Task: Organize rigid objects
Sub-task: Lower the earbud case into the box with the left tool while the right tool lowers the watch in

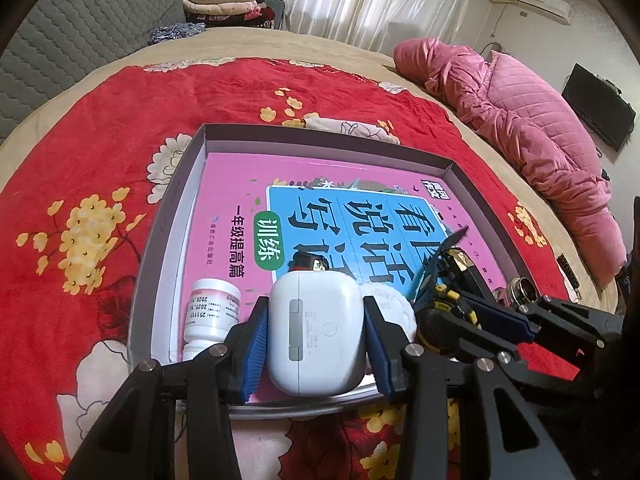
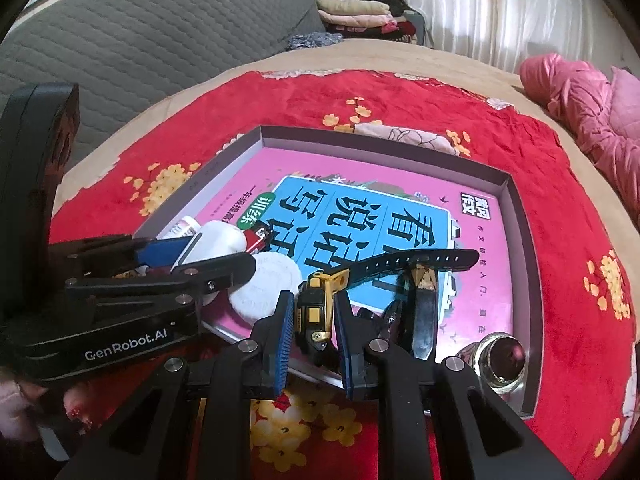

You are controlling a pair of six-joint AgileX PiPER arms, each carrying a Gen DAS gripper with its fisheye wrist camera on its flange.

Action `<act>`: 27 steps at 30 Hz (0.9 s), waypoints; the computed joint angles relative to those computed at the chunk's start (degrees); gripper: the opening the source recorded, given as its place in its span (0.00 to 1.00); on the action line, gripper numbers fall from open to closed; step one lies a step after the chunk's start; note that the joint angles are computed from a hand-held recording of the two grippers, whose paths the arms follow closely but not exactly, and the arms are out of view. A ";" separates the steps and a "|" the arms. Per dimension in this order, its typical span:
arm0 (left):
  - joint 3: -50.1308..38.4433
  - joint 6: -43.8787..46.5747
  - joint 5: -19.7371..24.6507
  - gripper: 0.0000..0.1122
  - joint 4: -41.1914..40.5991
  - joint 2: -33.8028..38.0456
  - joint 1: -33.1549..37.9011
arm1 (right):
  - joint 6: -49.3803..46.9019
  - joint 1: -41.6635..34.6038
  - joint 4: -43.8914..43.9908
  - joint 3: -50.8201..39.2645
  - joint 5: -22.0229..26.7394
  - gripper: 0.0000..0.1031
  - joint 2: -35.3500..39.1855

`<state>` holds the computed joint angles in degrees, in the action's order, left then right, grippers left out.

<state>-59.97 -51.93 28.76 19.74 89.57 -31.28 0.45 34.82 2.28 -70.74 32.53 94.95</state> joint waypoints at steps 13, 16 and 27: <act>-0.62 1.00 -1.15 0.40 -0.87 0.73 0.88 | -1.30 -1.23 5.03 2.54 -0.60 0.21 -2.48; -0.69 1.73 -1.42 0.40 -1.50 0.86 1.12 | 1.29 -0.18 1.90 2.63 -0.59 0.24 -2.89; -0.51 2.59 -2.08 0.40 -2.12 0.91 1.51 | 5.23 1.17 -3.16 4.44 -1.77 0.26 -6.14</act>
<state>-60.48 -49.34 26.68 17.62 90.49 -29.77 5.67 35.98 -0.88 -66.30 30.76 88.81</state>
